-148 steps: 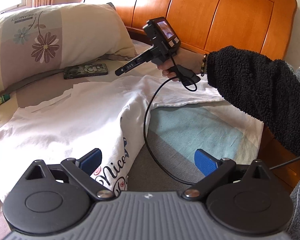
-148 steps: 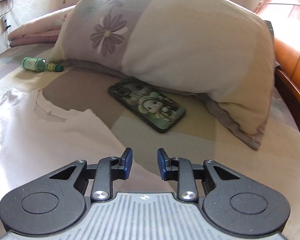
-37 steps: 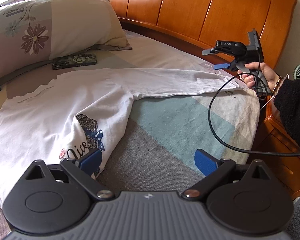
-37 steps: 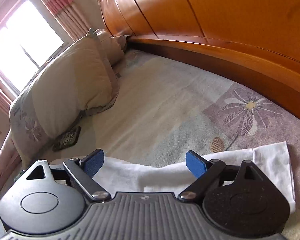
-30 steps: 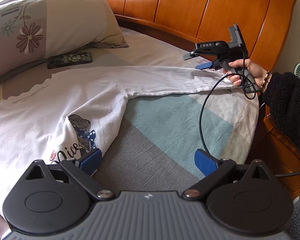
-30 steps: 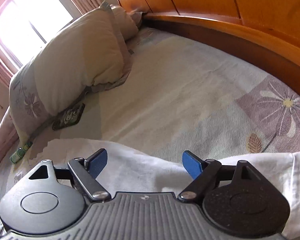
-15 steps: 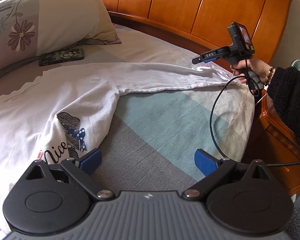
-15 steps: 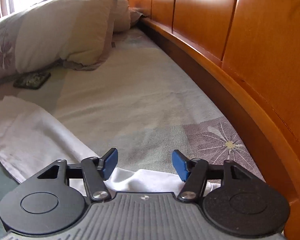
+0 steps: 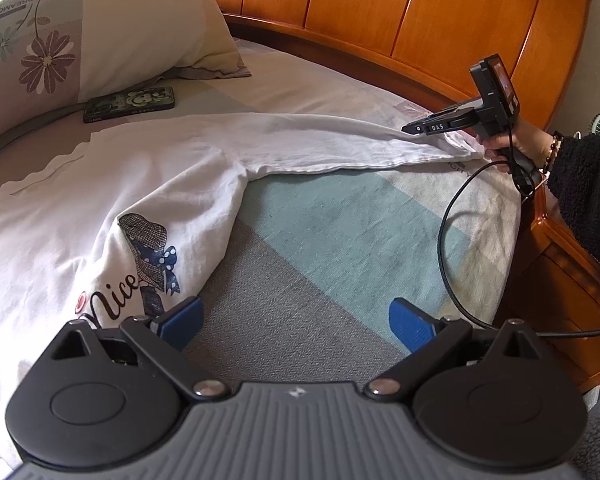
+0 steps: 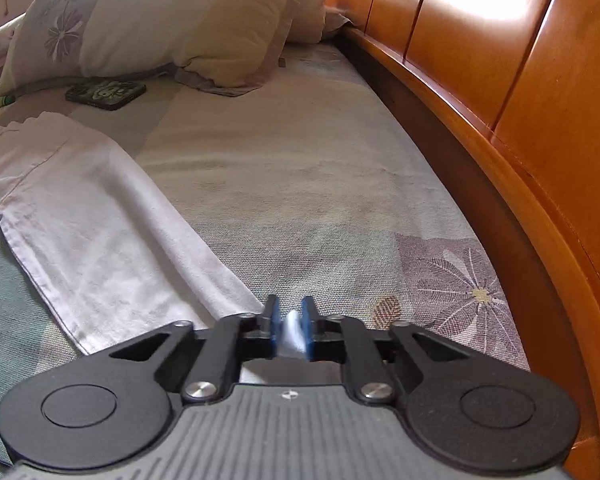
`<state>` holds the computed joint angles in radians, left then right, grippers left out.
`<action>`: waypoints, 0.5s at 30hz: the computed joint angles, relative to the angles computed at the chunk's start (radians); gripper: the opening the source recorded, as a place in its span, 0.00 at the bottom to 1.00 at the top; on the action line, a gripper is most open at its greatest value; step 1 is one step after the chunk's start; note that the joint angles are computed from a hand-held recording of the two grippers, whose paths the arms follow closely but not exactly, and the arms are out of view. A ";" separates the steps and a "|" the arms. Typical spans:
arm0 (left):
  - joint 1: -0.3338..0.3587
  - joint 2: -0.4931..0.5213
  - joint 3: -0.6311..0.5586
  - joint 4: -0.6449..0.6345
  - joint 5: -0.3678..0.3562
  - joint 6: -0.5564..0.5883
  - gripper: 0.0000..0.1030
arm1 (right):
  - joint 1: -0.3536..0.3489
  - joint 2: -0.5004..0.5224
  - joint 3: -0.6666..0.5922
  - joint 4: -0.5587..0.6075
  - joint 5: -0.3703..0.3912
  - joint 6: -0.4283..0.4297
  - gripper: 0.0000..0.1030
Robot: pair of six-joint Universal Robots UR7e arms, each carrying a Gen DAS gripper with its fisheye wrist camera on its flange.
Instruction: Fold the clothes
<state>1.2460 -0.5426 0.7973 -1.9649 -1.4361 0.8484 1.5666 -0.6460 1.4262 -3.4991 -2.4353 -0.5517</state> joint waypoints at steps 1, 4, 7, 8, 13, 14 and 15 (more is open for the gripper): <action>0.000 -0.001 0.002 0.000 0.000 0.000 0.96 | 0.002 0.018 -0.019 -0.038 -0.010 -0.039 0.05; -0.001 -0.005 0.009 -0.004 0.000 0.002 0.96 | -0.004 0.048 -0.078 -0.136 -0.034 -0.028 0.05; 0.001 -0.008 0.009 -0.003 -0.008 0.003 0.96 | -0.001 0.063 -0.119 -0.217 -0.084 -0.031 0.13; 0.002 -0.008 0.006 -0.002 -0.010 0.003 0.96 | -0.002 0.041 -0.091 -0.214 -0.075 0.002 0.15; 0.005 0.002 -0.006 -0.005 -0.007 -0.009 0.96 | 0.000 -0.038 0.026 -0.169 -0.106 0.165 0.26; 0.004 0.003 -0.007 -0.002 -0.008 -0.009 0.96 | -0.003 -0.051 0.050 -0.151 -0.115 0.203 0.28; 0.004 0.004 -0.007 0.001 -0.010 -0.008 0.96 | -0.007 -0.064 0.074 -0.132 -0.122 0.243 0.36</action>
<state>1.2503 -0.5389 0.7902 -1.9639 -1.4464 0.8408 1.5595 -0.7105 1.5002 -3.6307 -2.5576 -0.3089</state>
